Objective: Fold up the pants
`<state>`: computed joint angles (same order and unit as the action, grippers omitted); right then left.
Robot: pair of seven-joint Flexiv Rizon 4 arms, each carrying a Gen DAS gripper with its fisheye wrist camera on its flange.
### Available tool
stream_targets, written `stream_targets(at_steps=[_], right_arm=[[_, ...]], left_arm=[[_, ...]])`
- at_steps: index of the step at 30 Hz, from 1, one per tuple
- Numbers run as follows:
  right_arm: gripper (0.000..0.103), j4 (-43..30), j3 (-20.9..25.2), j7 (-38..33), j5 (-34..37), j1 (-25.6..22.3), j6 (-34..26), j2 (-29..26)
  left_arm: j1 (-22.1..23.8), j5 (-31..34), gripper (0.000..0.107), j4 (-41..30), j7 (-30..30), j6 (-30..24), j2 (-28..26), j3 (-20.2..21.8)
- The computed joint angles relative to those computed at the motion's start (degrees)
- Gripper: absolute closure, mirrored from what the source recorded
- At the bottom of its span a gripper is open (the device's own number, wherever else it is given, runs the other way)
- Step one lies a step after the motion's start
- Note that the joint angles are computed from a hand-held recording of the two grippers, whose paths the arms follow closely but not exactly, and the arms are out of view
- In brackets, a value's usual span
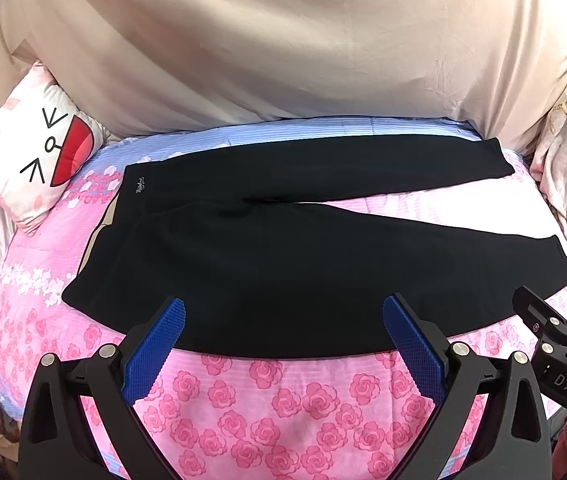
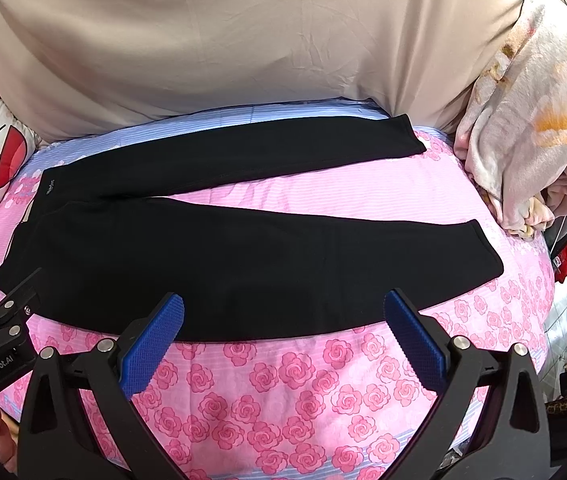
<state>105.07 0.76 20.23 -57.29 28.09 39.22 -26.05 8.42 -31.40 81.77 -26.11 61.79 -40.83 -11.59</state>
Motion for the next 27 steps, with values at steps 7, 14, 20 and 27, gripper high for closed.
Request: stream_targets(at_steps=[7,14,20,27], right_arm=[[0.005,-0.1,0.1,-0.3,0.4,-0.1,0.1,-0.2],[0.005,-0.2,-0.1,-0.6,0.7,-0.1,0.3,-0.4],[0.005,-0.9,-0.3,-1.3,1.5,-0.3,0.4,-0.9],[0.005,-1.8,-0.8,-1.7,2.9,-1.0,2.3,-1.9]], left_arm=[[-0.2,0.4,0.009,0.0,-0.4,0.1,-0.1,0.2],[-0.3,0.8,0.009,-1.0,-1.0,-0.7,-0.7,0.2],[-0.8,1.6,0.009,-2.7,-1.6,-1.6,-1.7,0.6],[-1.7,3.7,0.009,-7.0,-3.4,-3.2,-4.1,1.7]])
